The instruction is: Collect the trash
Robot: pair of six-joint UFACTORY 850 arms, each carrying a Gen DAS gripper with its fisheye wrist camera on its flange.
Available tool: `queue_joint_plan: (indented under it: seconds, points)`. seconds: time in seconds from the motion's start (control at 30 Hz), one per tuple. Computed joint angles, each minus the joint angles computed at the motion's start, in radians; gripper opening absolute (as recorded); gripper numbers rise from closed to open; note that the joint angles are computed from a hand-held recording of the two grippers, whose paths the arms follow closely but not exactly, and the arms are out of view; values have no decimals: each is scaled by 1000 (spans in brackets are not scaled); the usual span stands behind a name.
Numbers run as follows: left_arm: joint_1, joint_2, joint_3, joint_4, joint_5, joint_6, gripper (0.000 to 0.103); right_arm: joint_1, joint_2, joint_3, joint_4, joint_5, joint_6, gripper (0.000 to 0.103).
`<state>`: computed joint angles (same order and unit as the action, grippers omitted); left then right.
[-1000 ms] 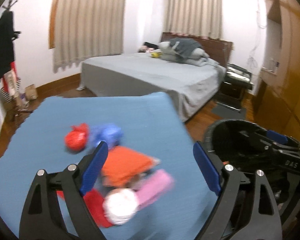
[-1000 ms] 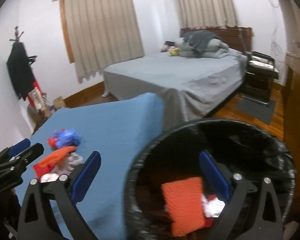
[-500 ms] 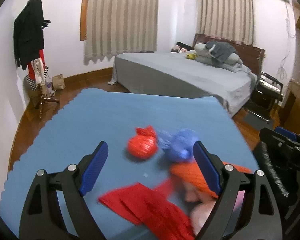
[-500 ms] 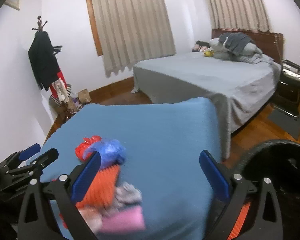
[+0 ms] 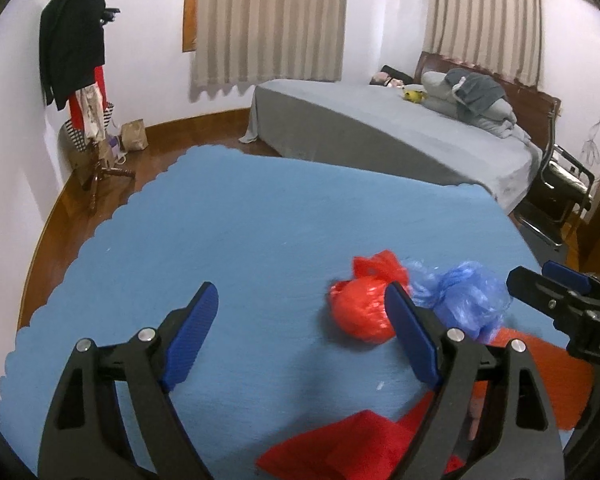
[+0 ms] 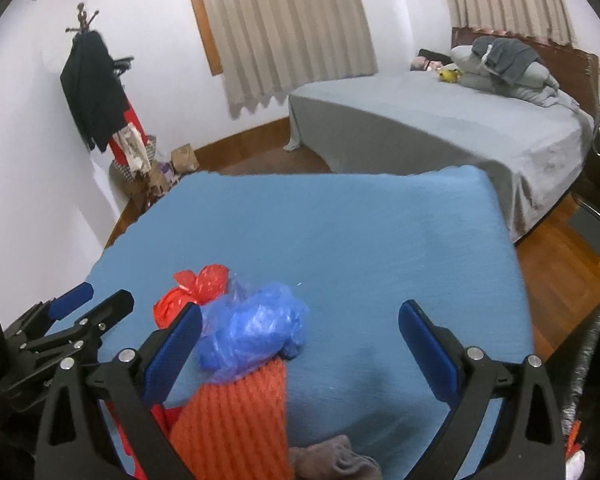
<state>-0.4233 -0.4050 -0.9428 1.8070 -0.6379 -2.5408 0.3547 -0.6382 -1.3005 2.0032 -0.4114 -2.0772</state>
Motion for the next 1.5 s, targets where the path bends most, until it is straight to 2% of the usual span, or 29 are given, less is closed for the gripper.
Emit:
queue_joint_plan:
  seconds: [0.13, 0.2, 0.27, 0.3, 0.33, 0.37, 0.53, 0.73, 0.9, 1.17, 1.23, 1.3, 1.4, 1.47, 1.5]
  points:
    - [12, 4, 16, 4, 11, -9, 82, 16, -23, -29, -119, 15, 84, 91]
    - [18, 2, 18, 4, 16, -7, 82, 21, -37, -43, -190, 9, 133, 83]
    - [23, 1, 20, 10, 21, -12, 82, 21, -49, -55, -268, -17, 187, 68]
    - [25, 0, 21, 15, 24, -18, 82, 19, -54, -60, -294, -33, 208, 65]
    - [27, -1, 21, 17, 26, -19, 82, 18, -56, -62, -301, -44, 212, 58]
    - [28, -2, 20, 18, 26, -20, 82, 14, -60, -66, -321, -69, 223, 46]
    - [32, -3, 20, 28, 33, -24, 82, -1, -56, -65, -346, -105, 226, 32]
    - [28, -21, -13, 53, 58, -21, 82, -30, -45, -52, -287, -95, 216, 30]
    - [34, -64, -66, 71, 101, -6, 81, -62, -50, -61, -255, -52, 214, 30]
    - [55, -126, -126, 99, 222, -14, 65, -77, -55, -68, -224, -29, 182, 30]
    - [66, -132, -130, 140, 264, -36, 45, -75, -53, -65, -214, -27, 171, 30]
    - [71, -131, -127, 211, 281, -96, 36, -74, -46, -54, -203, -31, 159, 30]
    - [71, -114, -106, 263, 265, -148, 33, -79, -41, -47, -194, -45, 151, 30]
    - [63, -88, -82, 273, 235, -167, 33, -86, -33, -36, -182, -60, 140, 21]
    - [60, -76, -75, 273, 226, -170, 33, -89, -29, -31, -178, -63, 137, 21]
